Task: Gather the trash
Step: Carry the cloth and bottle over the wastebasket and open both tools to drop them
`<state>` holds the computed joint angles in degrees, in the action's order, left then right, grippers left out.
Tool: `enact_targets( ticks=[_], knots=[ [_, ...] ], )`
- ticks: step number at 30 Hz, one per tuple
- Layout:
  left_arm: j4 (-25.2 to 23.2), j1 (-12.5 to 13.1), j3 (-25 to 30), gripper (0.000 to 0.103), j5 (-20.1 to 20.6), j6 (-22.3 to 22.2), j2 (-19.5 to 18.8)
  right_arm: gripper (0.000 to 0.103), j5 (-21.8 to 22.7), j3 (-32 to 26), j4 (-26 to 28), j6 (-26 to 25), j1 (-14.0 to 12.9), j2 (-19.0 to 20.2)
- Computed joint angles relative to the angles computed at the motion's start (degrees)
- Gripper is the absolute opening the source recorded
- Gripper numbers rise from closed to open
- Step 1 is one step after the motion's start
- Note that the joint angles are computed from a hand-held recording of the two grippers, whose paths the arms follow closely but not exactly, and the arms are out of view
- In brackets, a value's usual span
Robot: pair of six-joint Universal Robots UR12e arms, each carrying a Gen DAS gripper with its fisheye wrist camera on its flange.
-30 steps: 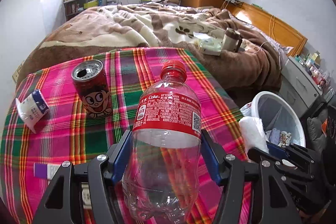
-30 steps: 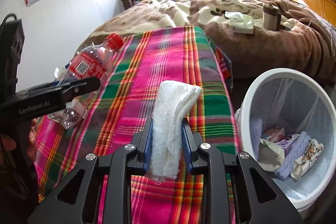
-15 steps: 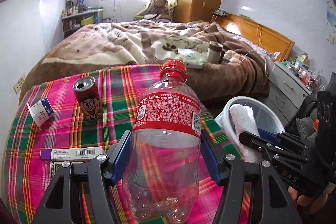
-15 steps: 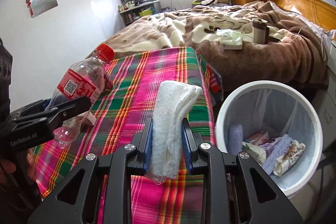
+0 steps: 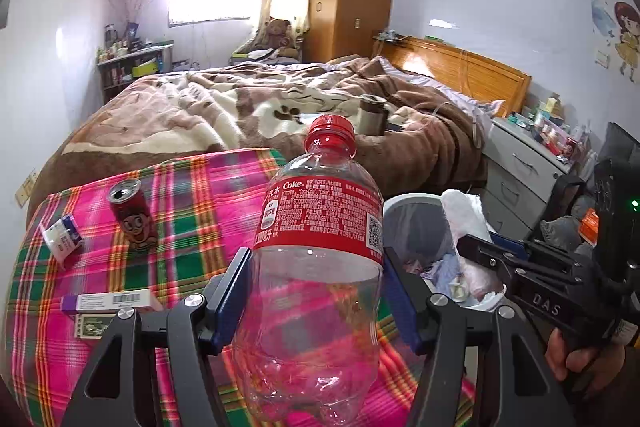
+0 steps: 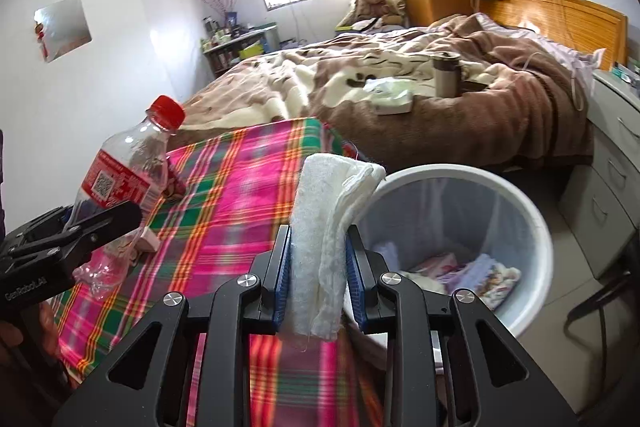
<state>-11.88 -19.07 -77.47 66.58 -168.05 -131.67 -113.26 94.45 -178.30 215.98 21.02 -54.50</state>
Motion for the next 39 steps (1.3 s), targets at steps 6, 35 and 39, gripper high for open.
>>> enact_targets(
  ticks=[6,35,39],
  knots=[
    [0.21,-1.49,0.12,0.063,-0.27,1.10,-0.27,0.026,-1.08,2.06,-0.58,1.22,-0.73,-1.02],
    [-10.61,-7.73,11.43,0.063,-1.35,1.49,-8.10,0.026,2.80,8.11,2.98,2.56,-5.55,-3.78],
    [-12.42,-7.81,13.13,0.063,-2.71,1.65,-9.00,0.027,3.05,7.85,4.15,2.09,-5.68,-3.77]
  ],
)
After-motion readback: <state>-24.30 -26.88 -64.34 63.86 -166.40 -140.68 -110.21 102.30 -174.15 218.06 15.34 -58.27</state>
